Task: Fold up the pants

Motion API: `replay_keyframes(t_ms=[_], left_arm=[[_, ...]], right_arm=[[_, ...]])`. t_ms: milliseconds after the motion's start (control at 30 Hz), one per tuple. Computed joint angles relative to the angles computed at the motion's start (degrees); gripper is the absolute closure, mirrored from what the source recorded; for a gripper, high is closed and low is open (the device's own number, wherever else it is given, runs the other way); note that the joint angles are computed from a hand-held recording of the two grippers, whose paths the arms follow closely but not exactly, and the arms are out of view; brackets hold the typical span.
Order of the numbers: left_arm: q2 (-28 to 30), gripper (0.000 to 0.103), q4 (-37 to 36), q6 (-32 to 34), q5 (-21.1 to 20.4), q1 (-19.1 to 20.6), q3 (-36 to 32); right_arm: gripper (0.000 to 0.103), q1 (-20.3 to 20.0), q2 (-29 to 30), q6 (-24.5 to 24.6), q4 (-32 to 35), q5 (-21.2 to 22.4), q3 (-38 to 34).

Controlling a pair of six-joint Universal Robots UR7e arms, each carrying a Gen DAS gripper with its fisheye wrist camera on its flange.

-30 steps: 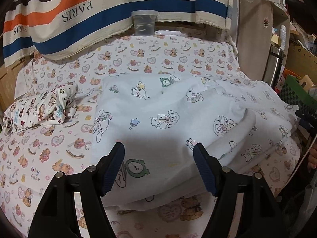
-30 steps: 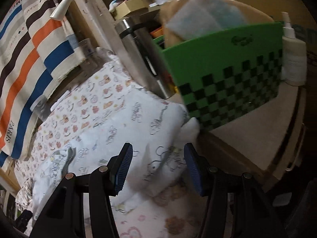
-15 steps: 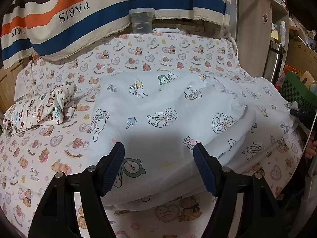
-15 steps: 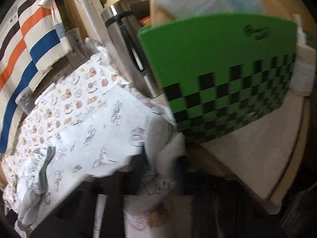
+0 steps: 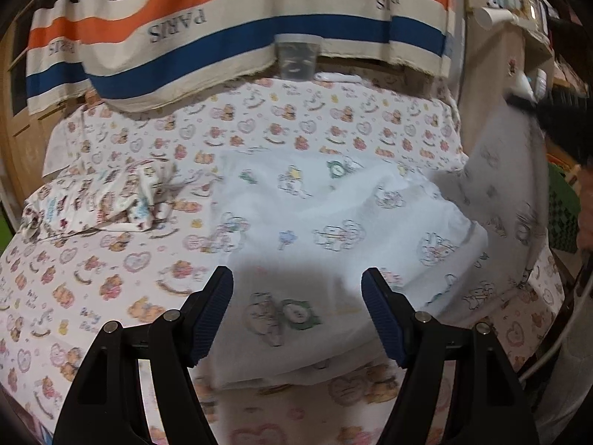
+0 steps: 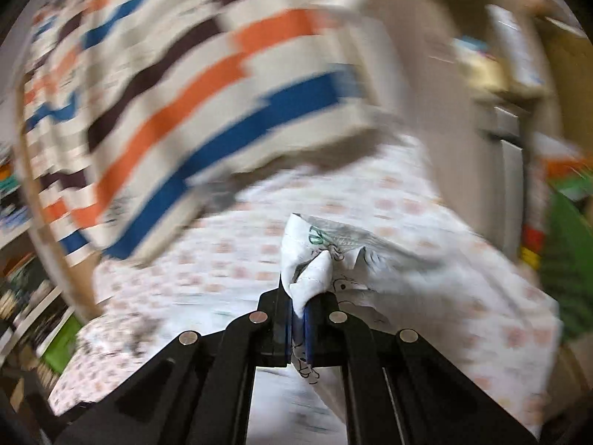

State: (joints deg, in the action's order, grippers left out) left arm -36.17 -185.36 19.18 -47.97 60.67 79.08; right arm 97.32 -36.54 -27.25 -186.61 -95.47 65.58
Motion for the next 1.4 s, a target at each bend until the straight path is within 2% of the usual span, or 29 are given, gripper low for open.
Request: replay_keyframes(t_ms=[167,300,400,600,733,833,867,900,967,1067,1133,1267,1333,1400], left_arm=[[-2.60,0.033,-2.36,-1.66,0.83,1.18,2.68],[-3.73,0.033,-6.36,-1.38,2.98,2.10,4.46],[-4.32,0.033,-9.66,0.82,4.83,2.54,5.65],[-6.24,0.033,-9.46,-2.70,5.37,4.77,7.07],[-6.52,0.033,-9.00,-4.21,4.61,5.52,7.19],[-6.40,0.033,-9.49,-3.69,4.60,5.38,7.30],[-6.35,0.033,-9.95,-3.32,4.92,5.21,7.51],[-6.25,0.033,-10.32,-3.04,5.27,5.10,7.55],[-6.16,0.033,-10.89,-2.68,5.77,5.00,7.60],[-5.83,0.033,-10.27,-2.69,6.11,4.97,6.75],[-5.69,0.033,-10.06,-1.32,5.82,4.60,6.37],[-4.23,0.033,-12.04,5.78,4.59,3.40,3.95],[-4.60,0.033,-7.44,5.42,-0.52,3.60,2.48],[-4.76,0.033,-0.66,3.30,-5.47,4.10,0.10]], right_arm=[[0.099,4.97,4.83,-4.85,6.64,3.32,-2.90],[0.099,7.03,9.85,-6.21,12.83,2.88,-5.55],[0.099,7.00,13.75,-5.04,19.20,2.62,-8.70],[0.099,4.85,18.70,2.24,27.17,1.73,-13.91],[0.098,4.97,19.26,1.19,26.11,1.19,-13.47],[0.071,5.52,18.53,-1.42,26.85,1.47,-12.44],[0.058,5.61,17.66,-1.89,26.12,1.86,-11.40],[0.052,5.53,16.46,-2.90,23.19,2.83,-9.04],[0.052,5.55,14.32,-2.69,21.33,3.88,-6.40],[0.052,4.71,10.42,-1.53,22.27,8.69,-2.85],[0.052,4.36,8.32,-2.42,20.28,8.84,-0.93],[0.052,4.18,6.80,-2.77,12.98,3.59,-2.29],[0.052,4.66,7.47,-4.32,11.22,-1.18,-5.32],[0.052,4.68,8.36,-7.18,9.09,-3.23,-8.91]])
